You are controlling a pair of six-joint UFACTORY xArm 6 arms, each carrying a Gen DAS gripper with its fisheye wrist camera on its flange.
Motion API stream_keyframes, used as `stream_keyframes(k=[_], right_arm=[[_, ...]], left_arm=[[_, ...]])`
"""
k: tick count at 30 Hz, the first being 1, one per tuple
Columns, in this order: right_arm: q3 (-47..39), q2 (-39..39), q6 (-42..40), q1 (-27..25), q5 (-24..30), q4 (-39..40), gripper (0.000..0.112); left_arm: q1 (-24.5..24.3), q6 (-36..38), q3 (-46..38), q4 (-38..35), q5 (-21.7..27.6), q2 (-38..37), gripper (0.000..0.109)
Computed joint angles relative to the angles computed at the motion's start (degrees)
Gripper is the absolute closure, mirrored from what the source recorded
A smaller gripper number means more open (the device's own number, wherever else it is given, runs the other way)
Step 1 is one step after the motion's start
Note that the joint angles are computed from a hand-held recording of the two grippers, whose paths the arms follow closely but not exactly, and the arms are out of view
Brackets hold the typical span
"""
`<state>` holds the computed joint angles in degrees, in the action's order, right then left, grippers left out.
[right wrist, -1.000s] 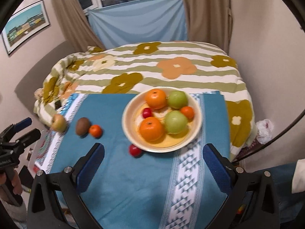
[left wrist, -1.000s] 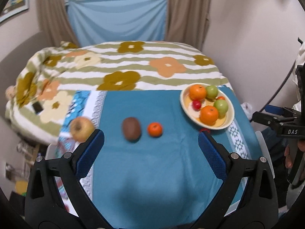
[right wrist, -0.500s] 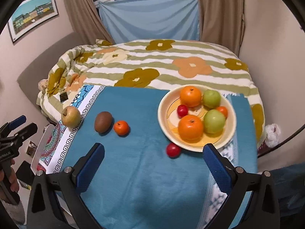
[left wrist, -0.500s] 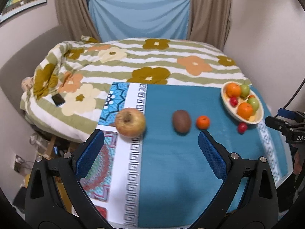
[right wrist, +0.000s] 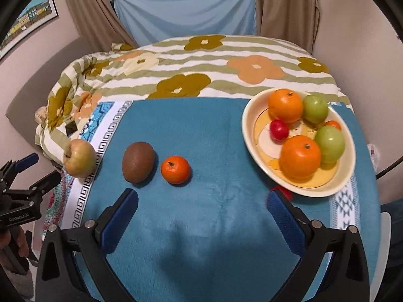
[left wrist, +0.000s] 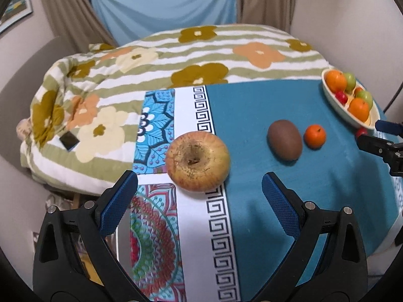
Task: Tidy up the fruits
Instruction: 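Close the left gripper on the large apple while the right gripper grasps the tangerine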
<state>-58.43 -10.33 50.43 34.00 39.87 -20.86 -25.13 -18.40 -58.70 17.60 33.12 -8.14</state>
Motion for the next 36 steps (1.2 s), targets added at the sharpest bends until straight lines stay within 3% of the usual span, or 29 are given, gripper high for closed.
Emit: stream_keyframes(k=[14, 18, 20, 27, 36], right_arm=[[-4.93, 8.61, -0.33, 0.31, 0.13, -0.54, 0.01], [-6.31, 10.12, -0.52, 0.19, 0.36, -0.24, 0.01], [-6.98, 10.86, -0.75, 0.19, 0.52, -0.27, 0.01], [-8.39, 12.57, -1.0, 0.0, 0.88, 0.64, 0.015], [-9.99, 14.91, -3.58, -0.08, 0.13, 2.49, 0.038]], left_arm=[[2.35, 14.88, -6.02, -10.63, -3.24, 11.1, 0.006], [2.8, 16.74, -7.62, -12.68, -2.23, 12.73, 0.023], [2.97, 16.14, -8.14, -12.83, -1.55, 13.31, 0.027], [3.26, 17.78, -8.19, -15.18, -1.41, 13.44, 0.027], [2.87, 17.06, -7.98, -13.59, -1.12, 13.14, 0.027]])
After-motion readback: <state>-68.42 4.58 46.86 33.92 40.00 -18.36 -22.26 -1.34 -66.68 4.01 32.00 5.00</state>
